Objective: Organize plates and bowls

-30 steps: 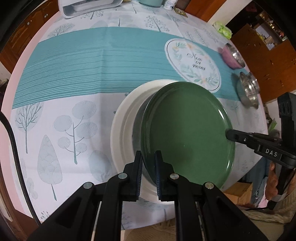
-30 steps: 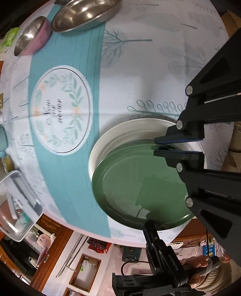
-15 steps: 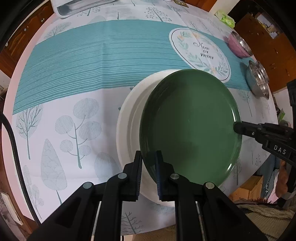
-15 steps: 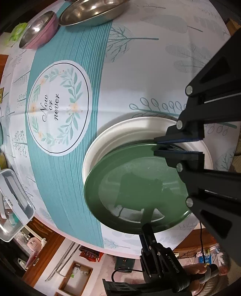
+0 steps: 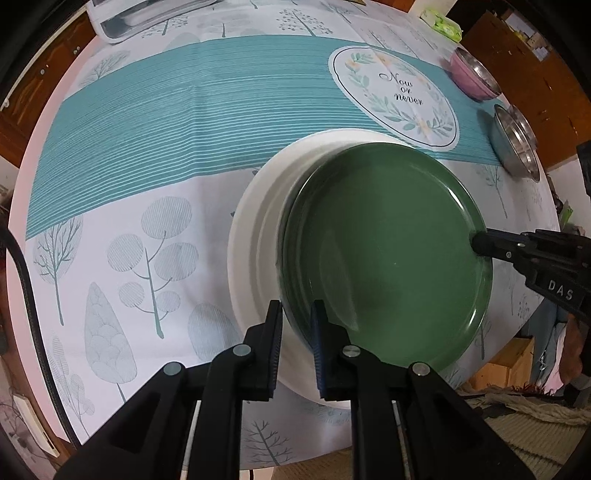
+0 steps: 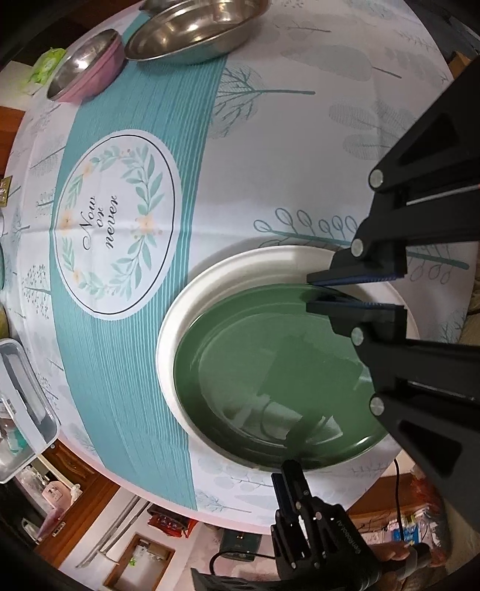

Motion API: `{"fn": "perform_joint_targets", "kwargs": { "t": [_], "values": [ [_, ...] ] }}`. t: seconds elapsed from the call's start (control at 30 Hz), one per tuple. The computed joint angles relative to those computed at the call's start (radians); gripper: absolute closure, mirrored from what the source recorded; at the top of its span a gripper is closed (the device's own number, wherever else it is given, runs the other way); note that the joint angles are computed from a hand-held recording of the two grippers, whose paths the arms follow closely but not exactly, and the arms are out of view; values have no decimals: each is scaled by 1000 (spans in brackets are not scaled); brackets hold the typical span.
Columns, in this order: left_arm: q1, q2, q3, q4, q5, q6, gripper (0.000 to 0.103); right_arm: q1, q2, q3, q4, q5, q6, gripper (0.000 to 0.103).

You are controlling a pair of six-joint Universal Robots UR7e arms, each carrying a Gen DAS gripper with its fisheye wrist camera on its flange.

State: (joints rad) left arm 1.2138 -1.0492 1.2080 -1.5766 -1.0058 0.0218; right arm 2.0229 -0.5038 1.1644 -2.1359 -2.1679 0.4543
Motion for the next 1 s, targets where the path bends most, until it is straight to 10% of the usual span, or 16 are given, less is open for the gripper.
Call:
{"fn": "perform_joint_targets", "kwargs": {
  "t": [1.0],
  "values": [
    [-5, -22, 1, -27, -31, 29, 85, 28, 65, -71, 44, -99, -49, 87]
  ]
}}
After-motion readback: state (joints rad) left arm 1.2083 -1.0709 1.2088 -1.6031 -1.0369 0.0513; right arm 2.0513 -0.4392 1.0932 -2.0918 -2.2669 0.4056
